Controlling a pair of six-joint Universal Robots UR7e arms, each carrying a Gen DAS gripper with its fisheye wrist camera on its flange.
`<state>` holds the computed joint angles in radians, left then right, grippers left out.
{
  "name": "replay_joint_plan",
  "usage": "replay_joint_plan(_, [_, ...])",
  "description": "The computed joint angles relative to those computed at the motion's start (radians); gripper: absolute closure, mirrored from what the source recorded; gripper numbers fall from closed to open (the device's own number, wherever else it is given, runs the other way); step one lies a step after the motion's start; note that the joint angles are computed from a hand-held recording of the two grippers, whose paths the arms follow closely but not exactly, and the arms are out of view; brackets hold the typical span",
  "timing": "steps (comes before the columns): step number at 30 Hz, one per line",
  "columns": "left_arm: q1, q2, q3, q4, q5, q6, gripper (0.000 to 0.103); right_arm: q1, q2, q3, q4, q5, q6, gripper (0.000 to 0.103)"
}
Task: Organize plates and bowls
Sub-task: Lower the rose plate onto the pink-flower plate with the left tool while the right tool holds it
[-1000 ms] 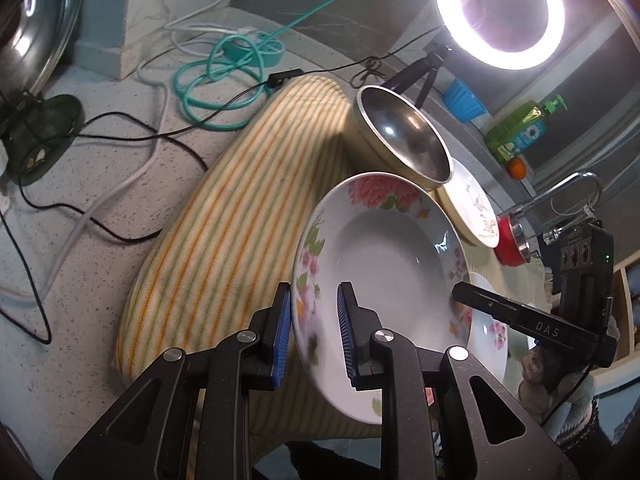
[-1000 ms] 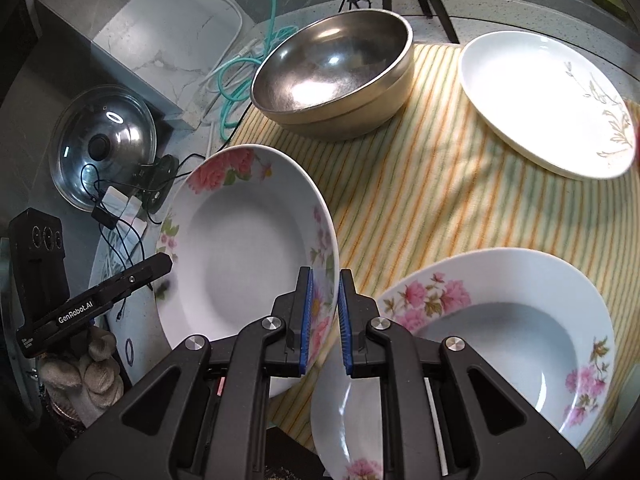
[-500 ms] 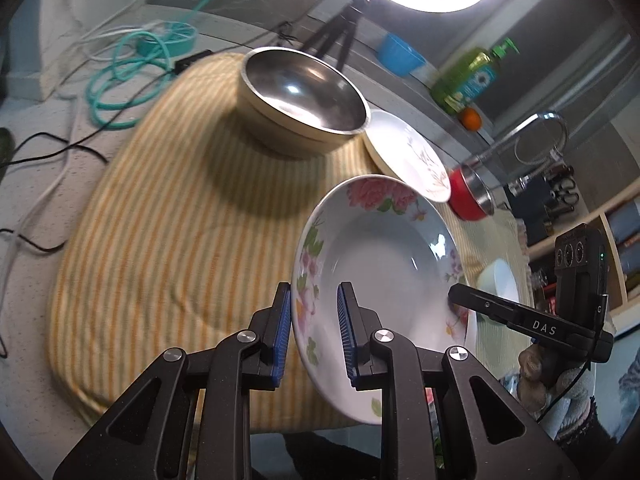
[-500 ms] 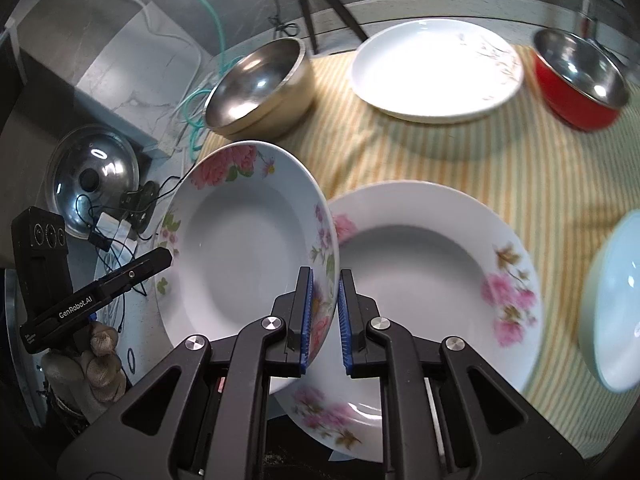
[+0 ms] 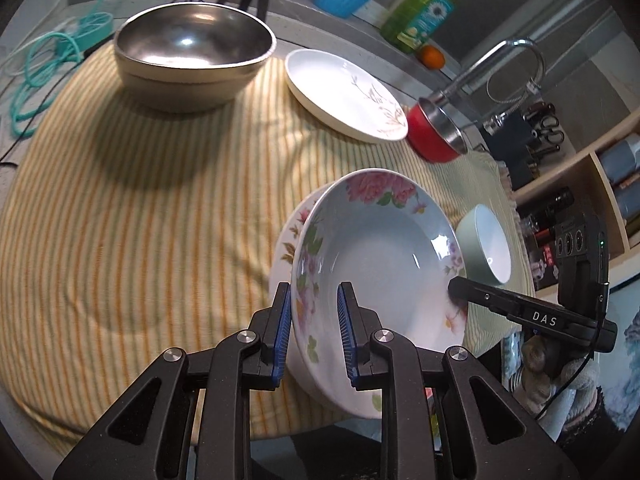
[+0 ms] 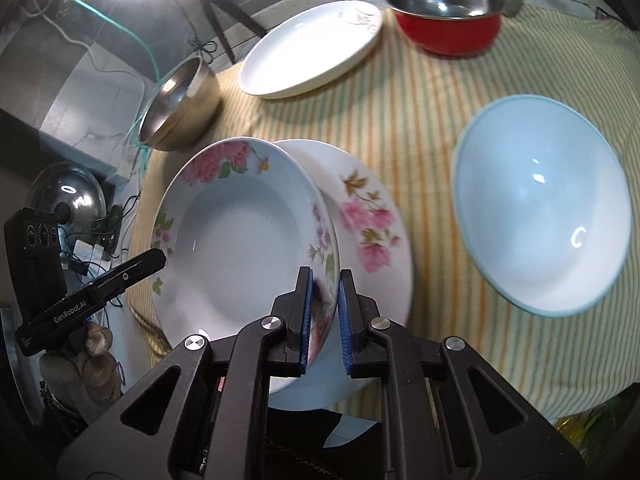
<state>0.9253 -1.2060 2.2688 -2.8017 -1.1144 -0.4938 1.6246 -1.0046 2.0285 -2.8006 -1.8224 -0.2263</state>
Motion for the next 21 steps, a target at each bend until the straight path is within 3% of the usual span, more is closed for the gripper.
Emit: replay_joint_plan(21, [-0.015, 0.048, -0.030, 0.058, 0.046, 0.005, 0.082, 0.000, 0.002, -0.003, 0.006, -0.063, -0.033, 0.089])
